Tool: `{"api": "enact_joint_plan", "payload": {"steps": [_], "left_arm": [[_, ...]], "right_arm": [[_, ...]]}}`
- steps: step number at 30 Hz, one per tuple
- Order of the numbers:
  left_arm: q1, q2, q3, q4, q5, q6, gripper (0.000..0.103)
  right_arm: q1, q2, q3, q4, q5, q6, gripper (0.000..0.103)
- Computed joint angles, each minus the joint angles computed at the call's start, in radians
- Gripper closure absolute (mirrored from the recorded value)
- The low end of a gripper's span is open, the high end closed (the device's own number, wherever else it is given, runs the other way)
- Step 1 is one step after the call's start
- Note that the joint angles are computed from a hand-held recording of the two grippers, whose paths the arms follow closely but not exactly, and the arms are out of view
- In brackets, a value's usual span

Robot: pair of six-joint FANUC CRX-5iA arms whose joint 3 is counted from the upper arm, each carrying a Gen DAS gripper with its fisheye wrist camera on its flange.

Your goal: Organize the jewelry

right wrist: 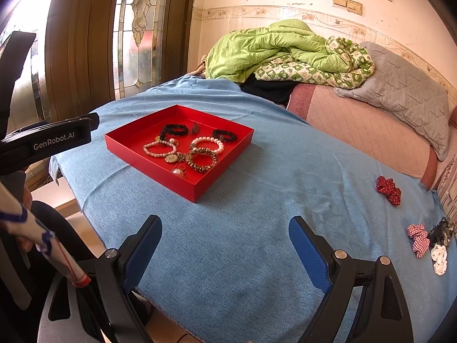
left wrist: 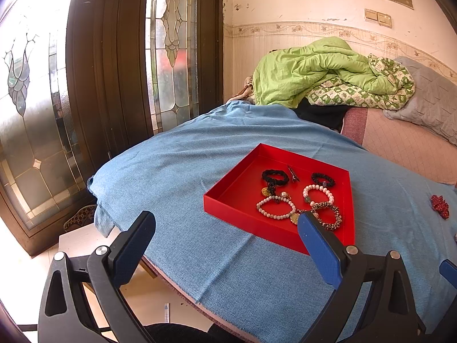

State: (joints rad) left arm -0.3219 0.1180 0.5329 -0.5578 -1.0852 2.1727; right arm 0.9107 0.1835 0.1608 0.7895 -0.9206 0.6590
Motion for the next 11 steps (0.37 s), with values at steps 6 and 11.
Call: {"api": "enact_joint_plan", "payload": {"steps": [6,11], "left_arm": [[-0.012,0.011,0.021,-0.034,-0.046,0.003,0.004],[-0.011,0.018,0.028,-0.008,-0.048,-0.084,0.004]], "right_arm": [[-0.001,0.0,0.0,-0.002,-0.001,0.001,0.01],[-0.006,-0.005,-0.001,-0.015,-0.006,-0.003,0.01]]}}
